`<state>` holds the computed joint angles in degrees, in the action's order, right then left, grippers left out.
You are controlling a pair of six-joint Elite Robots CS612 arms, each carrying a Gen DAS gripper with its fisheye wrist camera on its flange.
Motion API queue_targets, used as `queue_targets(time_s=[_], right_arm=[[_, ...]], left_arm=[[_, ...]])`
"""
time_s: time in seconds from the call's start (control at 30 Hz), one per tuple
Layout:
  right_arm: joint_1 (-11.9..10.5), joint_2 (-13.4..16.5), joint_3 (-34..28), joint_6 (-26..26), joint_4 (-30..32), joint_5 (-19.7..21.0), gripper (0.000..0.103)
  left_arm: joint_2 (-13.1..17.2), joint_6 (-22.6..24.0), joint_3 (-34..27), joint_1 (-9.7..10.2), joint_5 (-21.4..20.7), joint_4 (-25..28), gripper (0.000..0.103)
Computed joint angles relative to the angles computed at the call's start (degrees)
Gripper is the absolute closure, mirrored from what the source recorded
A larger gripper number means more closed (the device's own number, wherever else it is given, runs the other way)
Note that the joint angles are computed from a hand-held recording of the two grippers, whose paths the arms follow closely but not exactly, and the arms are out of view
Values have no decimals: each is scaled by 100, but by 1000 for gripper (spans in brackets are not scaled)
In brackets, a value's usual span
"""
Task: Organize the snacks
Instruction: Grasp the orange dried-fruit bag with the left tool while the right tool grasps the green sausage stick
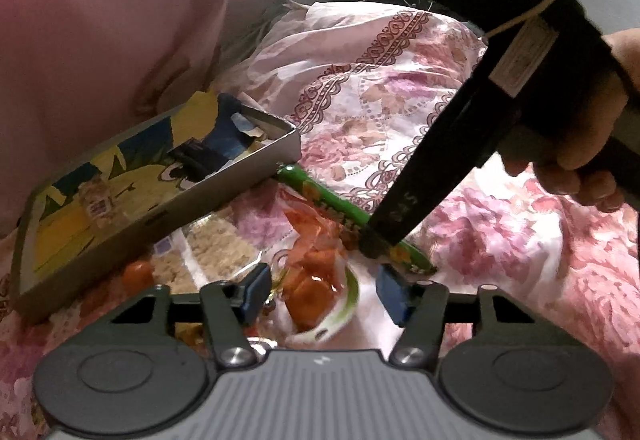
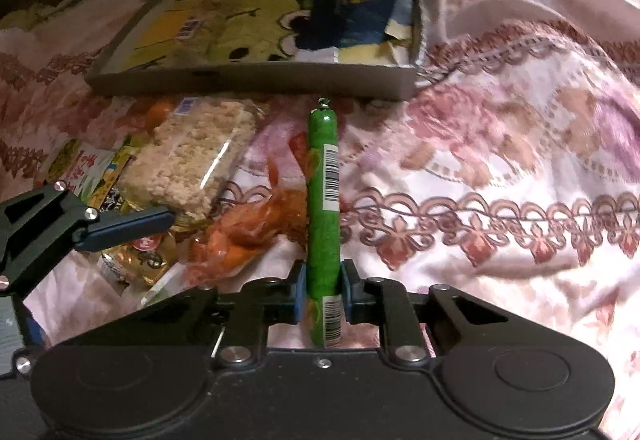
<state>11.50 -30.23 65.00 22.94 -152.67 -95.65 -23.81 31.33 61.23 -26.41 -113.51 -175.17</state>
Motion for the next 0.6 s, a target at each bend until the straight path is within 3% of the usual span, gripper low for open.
queue_targets(time_s=[0.23, 0.47, 0.6], right_arm=[[-33, -28, 68, 138, -37, 12, 82], [-62, 6, 55, 363, -29, 5, 81], [-67, 43, 37, 458, -89, 33, 76]], left_arm=[[93, 8, -132, -95, 386, 83, 51], [177, -288, -335, -156, 600, 444, 55], [182, -286, -336, -163, 683, 455, 58]])
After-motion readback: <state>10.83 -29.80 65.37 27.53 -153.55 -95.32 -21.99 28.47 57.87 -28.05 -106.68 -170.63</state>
